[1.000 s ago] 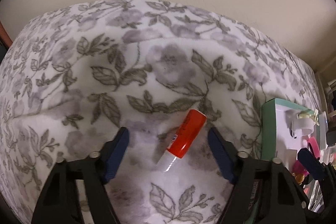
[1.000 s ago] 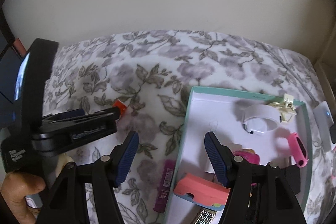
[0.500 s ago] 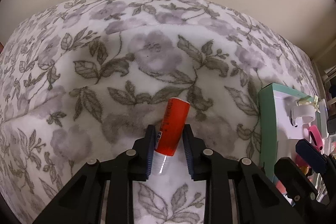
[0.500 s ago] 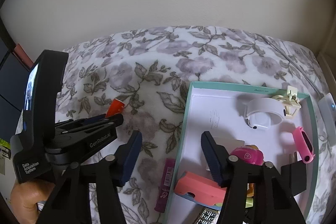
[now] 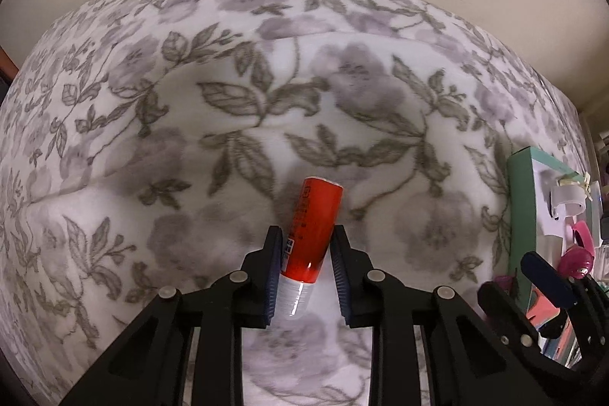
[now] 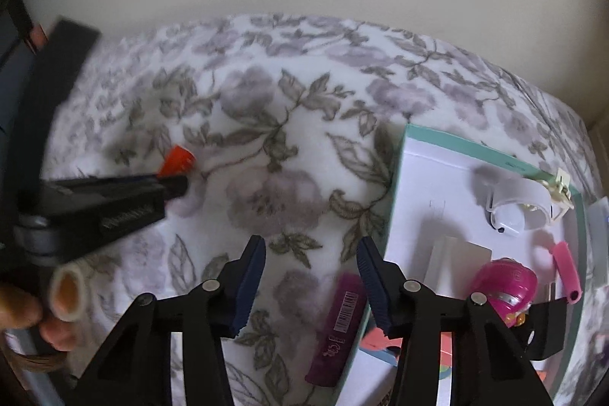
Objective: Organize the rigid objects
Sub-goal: 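Hold the glue stick in the left tool while the right tool grasps the purple lip balm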
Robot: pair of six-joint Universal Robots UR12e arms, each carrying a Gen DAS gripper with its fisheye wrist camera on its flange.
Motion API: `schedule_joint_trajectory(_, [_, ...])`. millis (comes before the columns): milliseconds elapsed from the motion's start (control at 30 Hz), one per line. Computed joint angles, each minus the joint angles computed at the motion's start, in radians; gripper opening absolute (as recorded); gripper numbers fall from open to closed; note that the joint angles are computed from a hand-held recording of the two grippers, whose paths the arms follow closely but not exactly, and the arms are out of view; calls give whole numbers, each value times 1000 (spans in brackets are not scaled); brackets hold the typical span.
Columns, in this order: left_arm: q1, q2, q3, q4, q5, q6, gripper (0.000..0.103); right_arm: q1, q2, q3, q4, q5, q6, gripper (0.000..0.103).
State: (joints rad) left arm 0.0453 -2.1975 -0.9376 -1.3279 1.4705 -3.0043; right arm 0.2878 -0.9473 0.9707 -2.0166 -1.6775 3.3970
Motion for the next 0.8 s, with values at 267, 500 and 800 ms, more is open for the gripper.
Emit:
schedule_joint_trajectory(267, [25, -5, 13, -16, 1, 25, 27, 18, 80, -137, 202, -82, -47, 51])
schedule_joint_trajectory(500, [44, -13, 29, -25, -17, 5, 27, 10, 89, -165, 263, -47, -9, 49])
schedule_joint_trajectory(800, [45, -17, 37, -37, -23, 17, 27, 12, 46, -115, 311, 37, 11, 50])
